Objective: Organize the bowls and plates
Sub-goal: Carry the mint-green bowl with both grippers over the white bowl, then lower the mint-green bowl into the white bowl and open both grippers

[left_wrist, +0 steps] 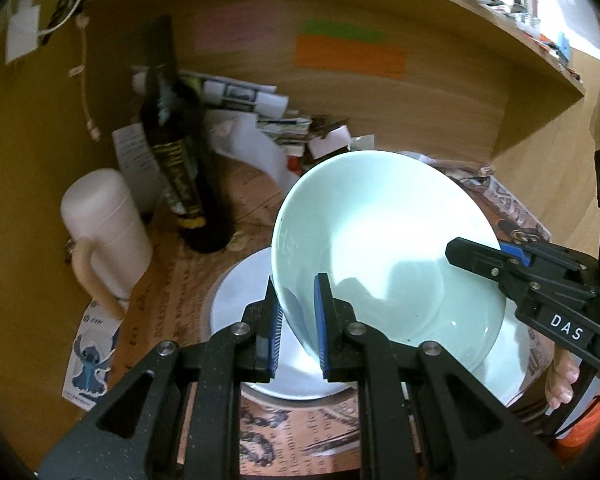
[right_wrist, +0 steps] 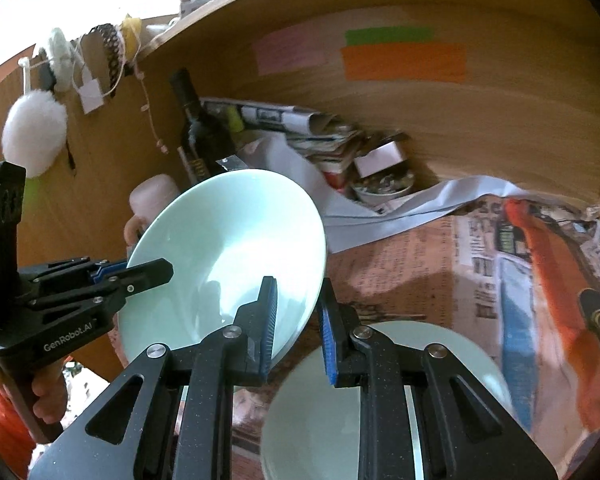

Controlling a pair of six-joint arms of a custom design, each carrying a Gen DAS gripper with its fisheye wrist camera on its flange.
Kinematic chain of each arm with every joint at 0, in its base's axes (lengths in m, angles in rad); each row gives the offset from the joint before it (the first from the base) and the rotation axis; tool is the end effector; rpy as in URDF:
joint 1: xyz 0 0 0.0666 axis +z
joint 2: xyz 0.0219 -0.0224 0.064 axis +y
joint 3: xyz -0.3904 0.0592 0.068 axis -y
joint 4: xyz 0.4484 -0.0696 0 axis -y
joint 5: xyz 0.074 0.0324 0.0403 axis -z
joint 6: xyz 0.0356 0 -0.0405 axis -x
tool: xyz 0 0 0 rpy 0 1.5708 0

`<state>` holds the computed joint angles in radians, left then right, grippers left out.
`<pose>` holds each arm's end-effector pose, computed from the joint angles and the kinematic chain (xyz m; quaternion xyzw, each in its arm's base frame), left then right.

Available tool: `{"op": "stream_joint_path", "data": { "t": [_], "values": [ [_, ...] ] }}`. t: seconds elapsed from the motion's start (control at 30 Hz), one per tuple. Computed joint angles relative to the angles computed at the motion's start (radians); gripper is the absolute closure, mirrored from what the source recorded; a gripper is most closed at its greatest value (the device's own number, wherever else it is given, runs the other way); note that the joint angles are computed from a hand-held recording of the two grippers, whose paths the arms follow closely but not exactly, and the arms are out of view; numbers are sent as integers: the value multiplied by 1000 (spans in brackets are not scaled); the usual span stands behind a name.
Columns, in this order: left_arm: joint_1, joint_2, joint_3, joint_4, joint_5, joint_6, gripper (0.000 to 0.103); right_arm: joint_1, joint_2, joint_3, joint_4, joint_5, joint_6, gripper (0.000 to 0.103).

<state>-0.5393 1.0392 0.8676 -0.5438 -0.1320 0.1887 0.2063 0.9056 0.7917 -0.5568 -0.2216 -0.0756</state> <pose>0.3513 -0.2052 0.3532 0.1314 0.8988 -0.0913 0.4081 0.3557 0.0820 0.3610 -0.1064 0.8899 0.1593 0.4141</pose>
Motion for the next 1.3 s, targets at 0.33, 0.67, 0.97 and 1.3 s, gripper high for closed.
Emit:
{"op": "stream_joint_path", "data": {
  "t": [0.33, 0.67, 0.97, 1.3],
  "values": [
    [66, 2, -31, 1, 17, -6, 89, 57, 80, 29, -2, 11, -3, 85],
    [92, 42, -40, 20, 10, -33, 89, 73, 160, 57, -17, 12, -5, 85],
    [102, 73, -40, 19, 1, -50, 89, 88, 189, 70, -23, 36, 21, 85],
    [109, 82, -40, 21, -10, -85, 88, 115, 205, 87, -35, 98, 97, 82]
  ]
}}
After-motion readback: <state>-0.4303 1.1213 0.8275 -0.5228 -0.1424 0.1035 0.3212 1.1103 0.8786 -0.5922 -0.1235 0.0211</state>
